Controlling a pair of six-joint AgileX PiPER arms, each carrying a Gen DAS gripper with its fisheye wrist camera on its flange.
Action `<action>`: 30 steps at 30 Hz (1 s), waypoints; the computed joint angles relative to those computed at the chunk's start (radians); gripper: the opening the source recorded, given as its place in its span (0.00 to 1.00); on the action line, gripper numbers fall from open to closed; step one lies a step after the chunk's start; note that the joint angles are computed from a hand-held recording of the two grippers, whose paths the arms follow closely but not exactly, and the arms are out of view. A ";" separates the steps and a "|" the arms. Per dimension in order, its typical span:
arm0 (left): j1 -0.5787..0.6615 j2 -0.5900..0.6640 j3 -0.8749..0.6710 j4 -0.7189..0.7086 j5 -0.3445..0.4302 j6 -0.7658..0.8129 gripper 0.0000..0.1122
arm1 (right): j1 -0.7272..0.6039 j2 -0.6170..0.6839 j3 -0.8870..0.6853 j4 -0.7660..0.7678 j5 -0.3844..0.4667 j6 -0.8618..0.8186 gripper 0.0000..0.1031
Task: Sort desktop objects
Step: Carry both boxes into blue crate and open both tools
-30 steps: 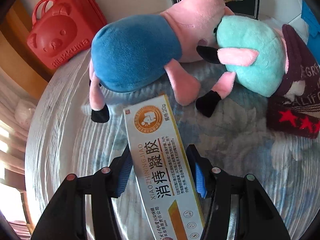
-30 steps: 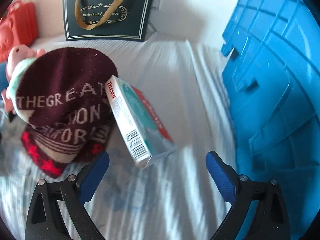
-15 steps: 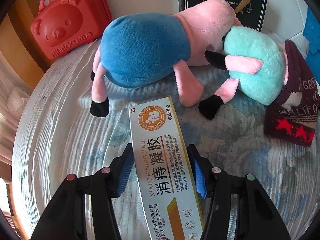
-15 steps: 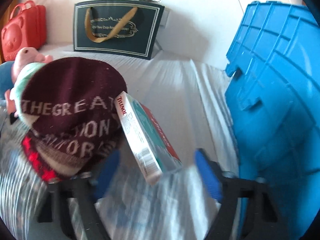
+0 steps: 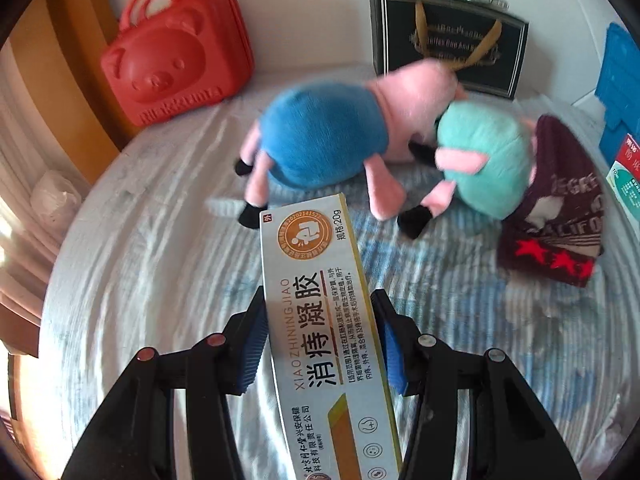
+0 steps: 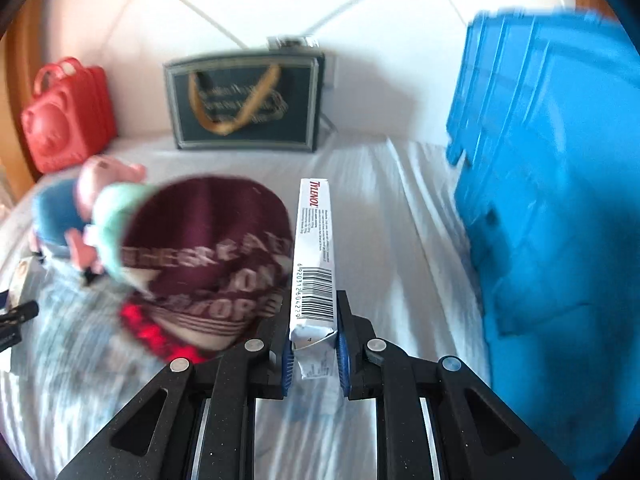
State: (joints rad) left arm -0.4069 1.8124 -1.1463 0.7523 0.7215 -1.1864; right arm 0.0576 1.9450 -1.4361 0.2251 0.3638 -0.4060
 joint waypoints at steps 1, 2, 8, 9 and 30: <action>-0.025 -0.043 0.022 0.030 0.024 -0.035 0.44 | 0.000 -0.043 0.035 0.046 -0.008 -0.042 0.16; -0.062 -0.080 0.038 0.056 0.058 -0.074 0.44 | 0.000 -0.103 0.082 0.113 -0.018 -0.105 0.16; -0.172 -0.278 0.098 0.153 0.204 -0.165 0.44 | -0.020 -0.379 0.253 0.432 -0.036 -0.425 0.16; -0.158 -0.306 0.112 0.185 0.209 -0.173 0.44 | -0.027 -0.420 0.271 0.475 -0.029 -0.465 0.16; -0.671 0.146 -0.944 0.312 0.428 0.111 0.44 | -0.903 -0.652 0.114 1.062 0.507 -0.900 0.17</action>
